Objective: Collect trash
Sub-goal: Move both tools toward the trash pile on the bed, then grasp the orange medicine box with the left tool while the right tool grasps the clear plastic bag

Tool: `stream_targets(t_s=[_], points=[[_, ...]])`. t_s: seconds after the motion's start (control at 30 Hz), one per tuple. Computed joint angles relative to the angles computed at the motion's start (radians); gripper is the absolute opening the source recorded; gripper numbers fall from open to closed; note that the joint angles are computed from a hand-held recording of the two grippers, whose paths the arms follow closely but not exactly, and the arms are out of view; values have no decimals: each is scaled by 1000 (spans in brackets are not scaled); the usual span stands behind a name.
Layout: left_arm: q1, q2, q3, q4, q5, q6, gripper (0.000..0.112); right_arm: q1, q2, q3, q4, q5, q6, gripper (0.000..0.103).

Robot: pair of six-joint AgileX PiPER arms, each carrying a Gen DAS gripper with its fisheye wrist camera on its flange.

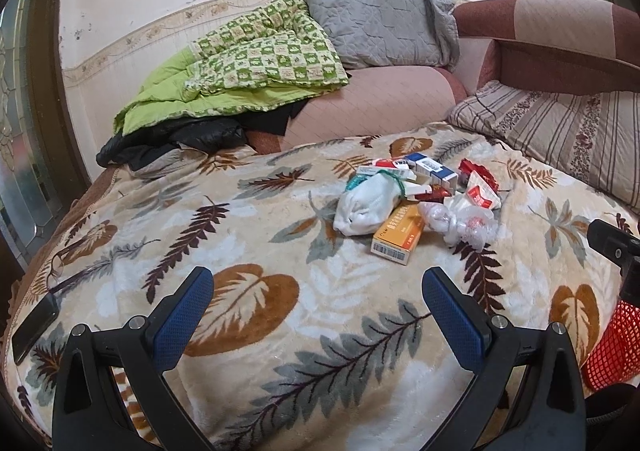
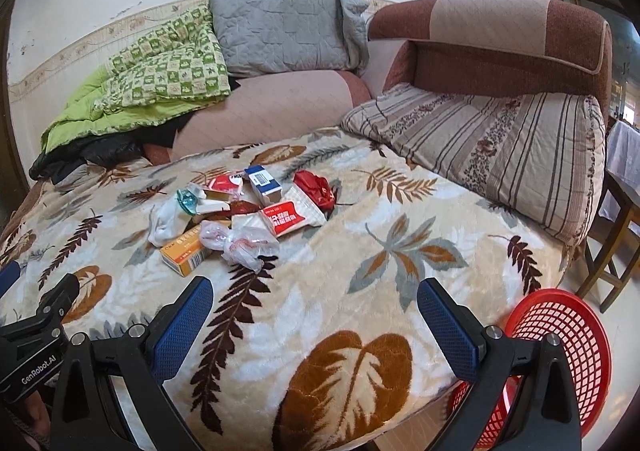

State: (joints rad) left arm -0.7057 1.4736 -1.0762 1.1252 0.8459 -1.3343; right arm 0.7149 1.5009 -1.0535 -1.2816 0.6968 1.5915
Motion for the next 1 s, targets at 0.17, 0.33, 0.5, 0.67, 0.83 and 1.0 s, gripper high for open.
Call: stream_targets(t_s=[0.17, 0.33, 0.5, 0.67, 0.83, 1.0], points=[[21, 28, -25, -42, -36, 49, 103, -17, 7, -61, 210, 18, -204, 103], [40, 55, -49, -89, -62, 92, 103, -34, 10, -104, 362, 41, -343, 103], [56, 69, -59, -114, -78, 106, 103, -46, 14, -109, 373, 35, -349, 103], [93, 89, -86, -180, -105, 177, 103, -64, 14, -104, 392, 17, -350, 103], [165, 127, -137, -317, -161, 326, 103, -83, 15, -107, 435, 3, -381, 103], [327, 189, -204, -641, -231, 570, 98, -145, 31, -135, 632, -84, -595, 102]])
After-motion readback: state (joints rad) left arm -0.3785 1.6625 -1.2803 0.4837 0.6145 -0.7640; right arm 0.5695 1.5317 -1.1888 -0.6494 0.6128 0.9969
